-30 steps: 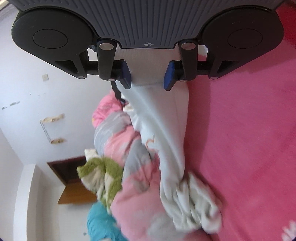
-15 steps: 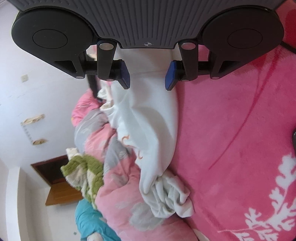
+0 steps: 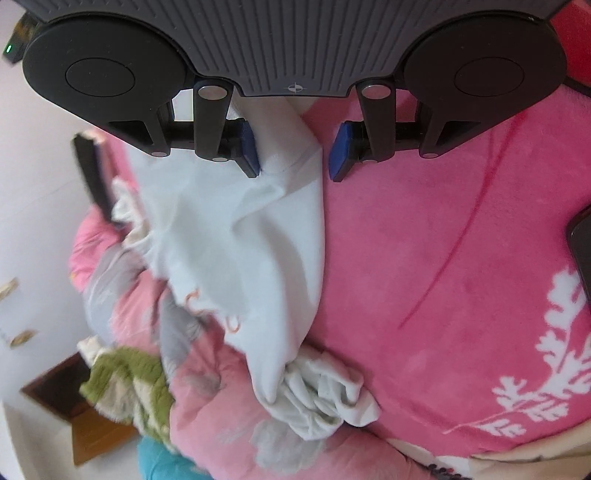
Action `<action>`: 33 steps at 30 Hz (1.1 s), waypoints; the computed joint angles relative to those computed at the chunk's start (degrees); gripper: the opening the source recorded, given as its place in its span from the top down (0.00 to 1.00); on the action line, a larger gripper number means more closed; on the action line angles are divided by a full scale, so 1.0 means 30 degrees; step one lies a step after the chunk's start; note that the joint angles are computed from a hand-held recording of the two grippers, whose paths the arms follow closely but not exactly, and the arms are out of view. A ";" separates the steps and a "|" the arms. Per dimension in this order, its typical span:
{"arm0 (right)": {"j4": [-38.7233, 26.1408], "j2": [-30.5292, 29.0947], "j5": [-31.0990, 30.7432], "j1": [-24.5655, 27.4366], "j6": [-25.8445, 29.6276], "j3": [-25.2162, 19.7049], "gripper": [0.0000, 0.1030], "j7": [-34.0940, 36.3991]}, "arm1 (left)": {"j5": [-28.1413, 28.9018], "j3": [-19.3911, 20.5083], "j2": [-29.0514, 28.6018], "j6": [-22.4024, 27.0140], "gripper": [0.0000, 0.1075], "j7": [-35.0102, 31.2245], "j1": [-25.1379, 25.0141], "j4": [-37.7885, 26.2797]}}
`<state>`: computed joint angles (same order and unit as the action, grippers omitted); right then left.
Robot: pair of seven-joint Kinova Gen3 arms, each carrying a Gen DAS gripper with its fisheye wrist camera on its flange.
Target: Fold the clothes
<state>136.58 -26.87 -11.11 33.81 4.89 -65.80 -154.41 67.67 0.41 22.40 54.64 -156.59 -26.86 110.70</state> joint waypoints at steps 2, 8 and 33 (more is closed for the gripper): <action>0.0329 0.1478 0.0195 0.0730 -0.1092 -0.0518 0.55 0.0304 | -0.0411 0.0001 -0.0538 -0.0688 0.62 -0.0129 0.0458 0.0206; 0.0958 0.3761 -0.0107 0.1641 -0.3444 -0.1737 0.76 0.2167 | -0.0537 0.0208 -0.1833 -0.4023 0.68 -0.1276 0.1925 0.1391; -0.0906 0.3627 0.2143 -0.3989 0.0478 0.5558 0.74 0.1187 | -0.4315 -0.0100 0.0287 0.2935 0.89 0.0330 -0.0211 -0.3573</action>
